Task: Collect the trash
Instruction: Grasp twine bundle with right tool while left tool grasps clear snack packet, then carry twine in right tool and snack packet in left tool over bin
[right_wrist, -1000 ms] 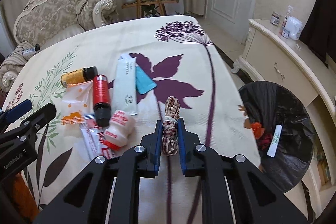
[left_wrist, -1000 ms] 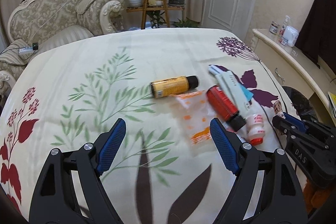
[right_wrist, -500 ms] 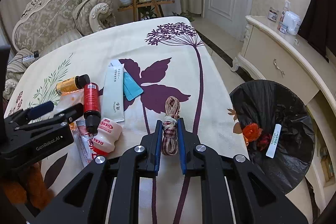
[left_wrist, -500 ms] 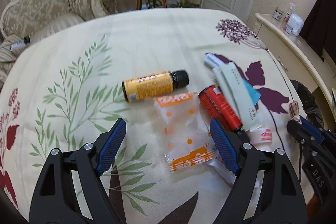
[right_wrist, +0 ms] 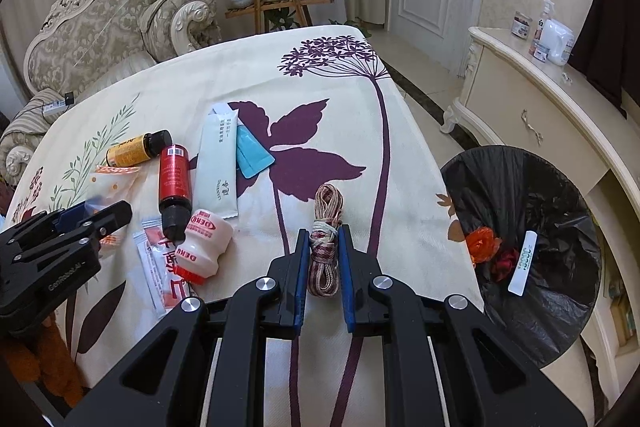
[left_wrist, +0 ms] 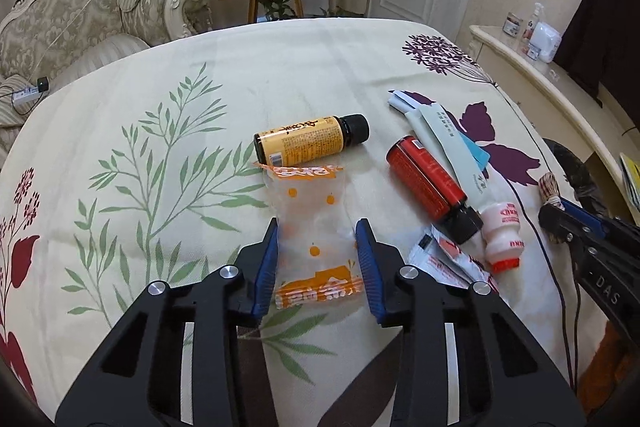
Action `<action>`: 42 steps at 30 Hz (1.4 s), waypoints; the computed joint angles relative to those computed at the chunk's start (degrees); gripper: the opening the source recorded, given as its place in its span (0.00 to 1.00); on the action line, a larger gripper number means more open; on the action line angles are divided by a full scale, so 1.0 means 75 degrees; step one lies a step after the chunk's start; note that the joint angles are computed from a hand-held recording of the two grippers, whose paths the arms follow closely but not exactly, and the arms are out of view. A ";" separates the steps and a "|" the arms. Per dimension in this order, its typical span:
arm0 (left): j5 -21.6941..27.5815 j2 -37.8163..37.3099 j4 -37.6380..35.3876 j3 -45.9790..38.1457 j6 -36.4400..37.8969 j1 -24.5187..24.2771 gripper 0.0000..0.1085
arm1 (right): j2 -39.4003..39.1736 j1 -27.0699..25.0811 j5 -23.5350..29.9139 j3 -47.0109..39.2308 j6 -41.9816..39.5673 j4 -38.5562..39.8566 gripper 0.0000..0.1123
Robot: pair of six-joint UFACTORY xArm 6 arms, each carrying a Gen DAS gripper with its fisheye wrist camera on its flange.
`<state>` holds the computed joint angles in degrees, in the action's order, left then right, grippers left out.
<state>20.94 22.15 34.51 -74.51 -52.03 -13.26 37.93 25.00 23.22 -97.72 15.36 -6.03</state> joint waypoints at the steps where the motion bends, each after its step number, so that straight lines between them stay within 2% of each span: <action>1: -0.0018 -0.0066 0.0077 0.0067 -0.0062 -0.0005 0.33 | -0.0041 0.0000 -0.0056 0.0077 0.0034 -0.0019 0.14; 12: -0.0250 -0.0732 0.0777 0.0598 -0.0725 -0.0305 0.33 | -0.0684 -0.0104 -0.0529 0.0962 0.0518 -0.0431 0.14; 20: -0.0381 -0.0445 0.0807 0.0121 -0.0617 -0.0729 0.33 | -0.1269 -0.0472 -0.0764 0.1715 0.1698 -0.1540 0.14; 26: -0.0500 0.0255 0.0526 -0.0816 -0.0225 -0.1109 0.33 | -0.1629 -0.0964 -0.0792 0.2106 0.2703 -0.2475 0.14; 32: -0.0416 0.1242 0.0190 -0.2235 0.0383 -0.1550 0.33 | -0.1836 -0.1483 -0.0838 0.2330 0.3491 -0.3289 0.14; 38: 0.0050 0.2498 -0.0520 -0.4053 0.1316 -0.1955 0.33 | -0.1768 -0.1912 -0.0878 0.2323 0.3740 -0.3481 0.14; 42: 0.0612 0.3447 -0.1003 -0.5468 0.2019 -0.2180 0.33 | -0.1613 -0.2089 -0.0896 0.2240 0.3664 -0.3396 0.14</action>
